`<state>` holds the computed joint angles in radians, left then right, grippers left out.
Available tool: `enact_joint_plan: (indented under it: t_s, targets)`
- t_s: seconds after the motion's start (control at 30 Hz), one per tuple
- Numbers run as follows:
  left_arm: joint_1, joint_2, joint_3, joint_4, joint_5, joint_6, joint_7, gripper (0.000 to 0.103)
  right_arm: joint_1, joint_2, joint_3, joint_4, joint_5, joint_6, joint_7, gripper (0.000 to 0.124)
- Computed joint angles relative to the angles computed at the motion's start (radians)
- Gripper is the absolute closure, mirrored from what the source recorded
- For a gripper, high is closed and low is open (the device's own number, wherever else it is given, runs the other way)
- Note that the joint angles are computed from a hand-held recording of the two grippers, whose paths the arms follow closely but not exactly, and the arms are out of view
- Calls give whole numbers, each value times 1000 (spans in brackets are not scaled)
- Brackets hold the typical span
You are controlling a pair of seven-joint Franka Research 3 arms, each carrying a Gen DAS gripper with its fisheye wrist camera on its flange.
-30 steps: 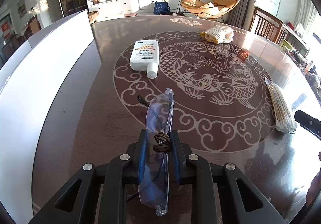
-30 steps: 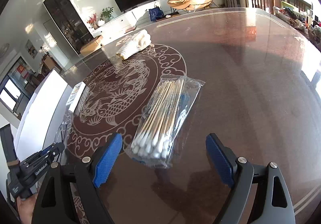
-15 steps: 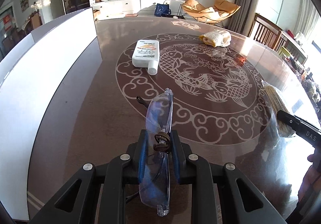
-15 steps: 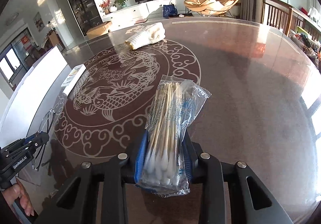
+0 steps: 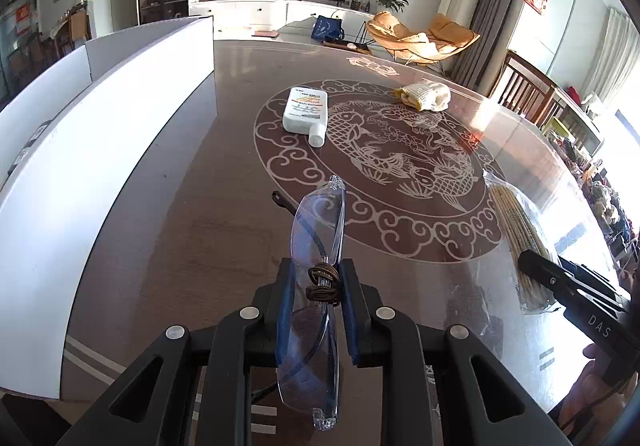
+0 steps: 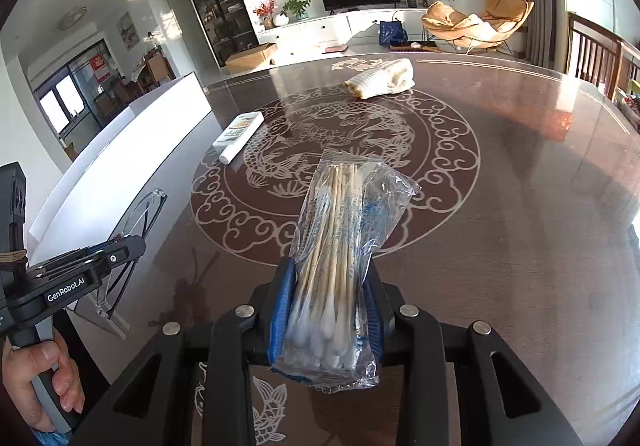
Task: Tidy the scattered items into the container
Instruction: 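Carry the glasses and swab bag over the white-walled box with both tools, then open the left tool to drop the glasses while the right tool drops the swab bag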
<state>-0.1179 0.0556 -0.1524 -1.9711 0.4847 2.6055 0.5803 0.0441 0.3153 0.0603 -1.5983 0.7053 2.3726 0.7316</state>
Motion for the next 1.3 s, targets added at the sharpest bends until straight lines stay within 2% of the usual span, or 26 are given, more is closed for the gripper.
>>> enact_joint_plan:
  t_s: [0.17, 0.3, 0.43, 0.6, 0.73, 0.83, 0.9, 0.93, 0.97, 1.0, 1.03, 1.07, 1.13, 1.3]
  targets:
    - [21, -79, 9, -51, -28, 48, 3, 82, 28, -27, 29, 6, 19, -26, -46, 91]
    - [69, -192, 33, -96, -41, 52, 37, 82, 68, -20, 58, 102, 46, -72, -74, 91]
    - [150, -302, 62, -131, -21, -14, 80, 82, 130, 17, 100, 245, 67, -129, -77, 91]
    - [262, -391, 121, -173, -15, -105, 138, 82, 227, 103, 154, 439, 63, -241, -8, 91]
    - [325, -396, 165, -198, -56, -155, 199, 82, 339, 191, 168, 540, -26, -273, 41, 91]
    - [341, -377, 193, -215, -121, -180, 268, 81, 414, 284, 160, 629, -123, -311, 94, 91]
    - [350, -355, 197, -210, -159, -226, 300, 78, 463, 366, 144, 730, -207, -370, 134, 85]
    - [360, -346, 189, -206, -156, -249, 294, 75, 488, 397, 131, 768, -250, -387, 156, 70]
    - [369, -341, 182, -206, -147, -264, 285, 62, 498, 416, 127, 787, -271, -393, 166, 52]
    - [376, -341, 176, -211, -138, -267, 273, 53, 497, 422, 132, 785, -274, -387, 163, 49]
    - [381, -349, 171, -223, -126, -260, 258, 31, 492, 415, 138, 765, -270, -371, 157, 49]
    - [386, -363, 163, -241, -111, -244, 235, 20, 487, 403, 141, 742, -267, -353, 152, 49]
    - [392, -391, 153, -272, -87, -212, 200, 20, 468, 363, 148, 675, -251, -312, 137, 49]
    - [369, -437, 102, -266, -25, -178, 167, 20, 345, 187, 178, 386, -89, -77, -4, 49]
